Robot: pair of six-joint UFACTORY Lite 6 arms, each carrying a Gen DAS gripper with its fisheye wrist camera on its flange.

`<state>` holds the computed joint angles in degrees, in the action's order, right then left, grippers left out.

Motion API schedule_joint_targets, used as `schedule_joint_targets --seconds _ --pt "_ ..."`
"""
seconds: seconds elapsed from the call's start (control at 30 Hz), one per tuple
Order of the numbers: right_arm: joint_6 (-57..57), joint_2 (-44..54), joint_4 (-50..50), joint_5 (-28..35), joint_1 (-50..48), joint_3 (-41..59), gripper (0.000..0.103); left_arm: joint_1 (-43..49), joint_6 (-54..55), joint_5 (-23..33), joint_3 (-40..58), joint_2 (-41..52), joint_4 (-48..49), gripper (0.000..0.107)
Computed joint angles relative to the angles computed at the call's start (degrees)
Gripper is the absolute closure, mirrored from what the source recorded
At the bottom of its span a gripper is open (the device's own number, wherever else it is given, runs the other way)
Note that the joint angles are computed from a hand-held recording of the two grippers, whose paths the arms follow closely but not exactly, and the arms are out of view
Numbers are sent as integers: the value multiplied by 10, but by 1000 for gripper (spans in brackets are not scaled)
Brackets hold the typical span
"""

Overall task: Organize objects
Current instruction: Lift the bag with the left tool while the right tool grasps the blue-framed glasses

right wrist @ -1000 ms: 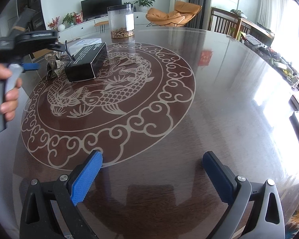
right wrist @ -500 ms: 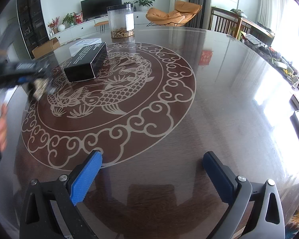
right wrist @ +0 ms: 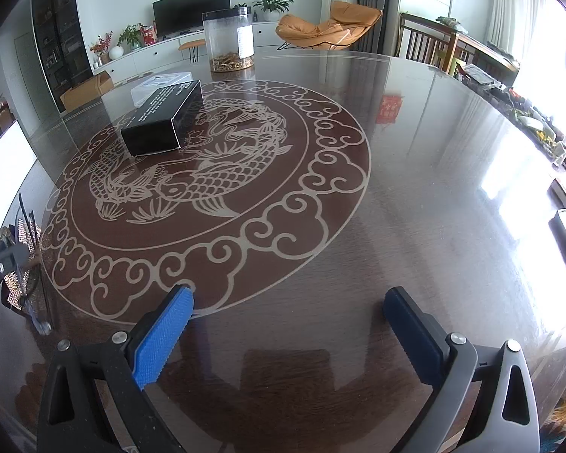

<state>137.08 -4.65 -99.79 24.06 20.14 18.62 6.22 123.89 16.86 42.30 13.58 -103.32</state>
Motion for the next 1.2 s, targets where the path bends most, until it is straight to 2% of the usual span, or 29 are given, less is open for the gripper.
schedule_joint_targets --seconds 0.17,0.4,0.47,0.63,0.73,0.77,1.0,1.13,1.2 --pt "0 0 0 0 0 0 1 -17 -19 -5 15 20 -17 21" --pt "1 0 -1 0 0 0 1 -16 -77 -5 18 9 29 21" --pt "1 1 -1 0 0 0 1 -8 -122 4 24 3 80 21" --pt "1 1 -1 0 0 0 1 19 -349 63 86 28 299 21" --pt "2 1 -2 0 0 0 1 47 -414 125 125 50 352 21" --pt "2 1 -2 0 0 0 1 50 -426 130 131 54 363 21" --pt "3 1 -3 0 0 0 1 39 -393 132 116 49 345 21" --pt "3 1 -3 0 0 0 1 -11 -327 49 64 13 262 21" --pt "3 1 -3 0 0 0 1 -2 -316 45 54 5 239 21"
